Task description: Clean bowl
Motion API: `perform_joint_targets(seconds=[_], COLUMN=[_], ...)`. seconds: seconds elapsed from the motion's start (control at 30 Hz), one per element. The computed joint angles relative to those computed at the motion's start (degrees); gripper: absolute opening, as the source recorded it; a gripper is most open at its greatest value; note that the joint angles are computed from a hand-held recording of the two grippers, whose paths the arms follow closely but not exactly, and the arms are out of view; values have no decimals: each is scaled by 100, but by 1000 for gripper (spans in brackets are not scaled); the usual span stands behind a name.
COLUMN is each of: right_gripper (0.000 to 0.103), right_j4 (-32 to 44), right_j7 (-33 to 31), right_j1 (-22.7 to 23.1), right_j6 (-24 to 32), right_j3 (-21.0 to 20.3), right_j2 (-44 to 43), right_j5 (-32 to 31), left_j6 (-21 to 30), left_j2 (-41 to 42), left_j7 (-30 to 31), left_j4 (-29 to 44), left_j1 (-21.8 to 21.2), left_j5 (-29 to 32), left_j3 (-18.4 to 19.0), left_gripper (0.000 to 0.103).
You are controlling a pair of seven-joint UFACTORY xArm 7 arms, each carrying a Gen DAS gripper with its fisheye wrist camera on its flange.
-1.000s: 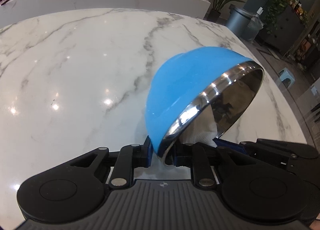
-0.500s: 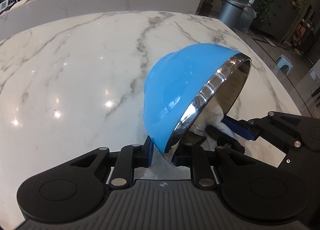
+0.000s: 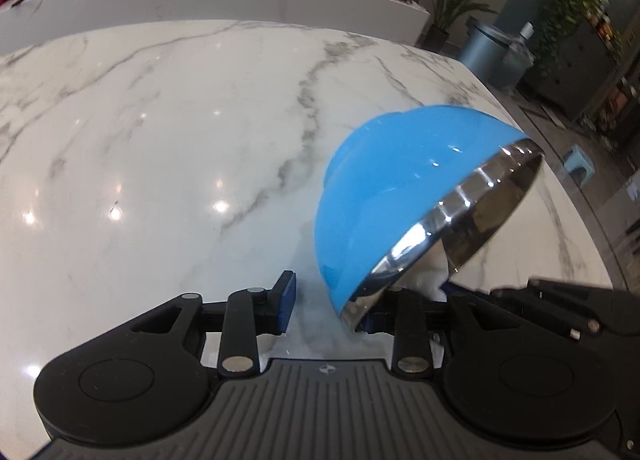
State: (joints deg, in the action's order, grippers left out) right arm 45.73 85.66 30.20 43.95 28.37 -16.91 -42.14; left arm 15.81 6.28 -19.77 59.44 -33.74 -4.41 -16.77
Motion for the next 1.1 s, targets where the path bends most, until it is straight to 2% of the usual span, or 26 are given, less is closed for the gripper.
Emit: perform_joint_targets(seconds=[0.07,0.2,0.33,0.5,0.7,0.8,0.93,1.1], right_gripper=[13,13,13,13,13,12,12,13], right_j4=[-151,-177,-56,161,474,552,569,558], right_j7=[81,71,22,-62,-130,-66,-54,-127], right_j1=[-10,-104,-114,-23,240,397,560,669], right_j6=[-372,-447,-239,160,1019,1349,1534,1535], right_j3=[-125,-37,105,174,160,103,2,-100], right_j2=[-121,-173,-90,128,459,552,588,637], right_j5=[121,224,165,-55,-423,-627,-808,-890], left_j6=[-29,-24,100,271,587,919,1284,1242], left_j2=[19,42,51,29,-7,-21,-40,-76], left_j7=[-101,-207,262,408,644,1031,1557,1477], left_j4=[9,35,96,148,268,380,469,420], left_j1=[-11,-22,79,37,-10,40,106,48], left_j5=[46,168,-228,-168,-2,-248,-708,-621], left_j3=[27,53,-78,-48,-34,-73,-95,-38], left_gripper=[30,29,17,17,18,19,20,21])
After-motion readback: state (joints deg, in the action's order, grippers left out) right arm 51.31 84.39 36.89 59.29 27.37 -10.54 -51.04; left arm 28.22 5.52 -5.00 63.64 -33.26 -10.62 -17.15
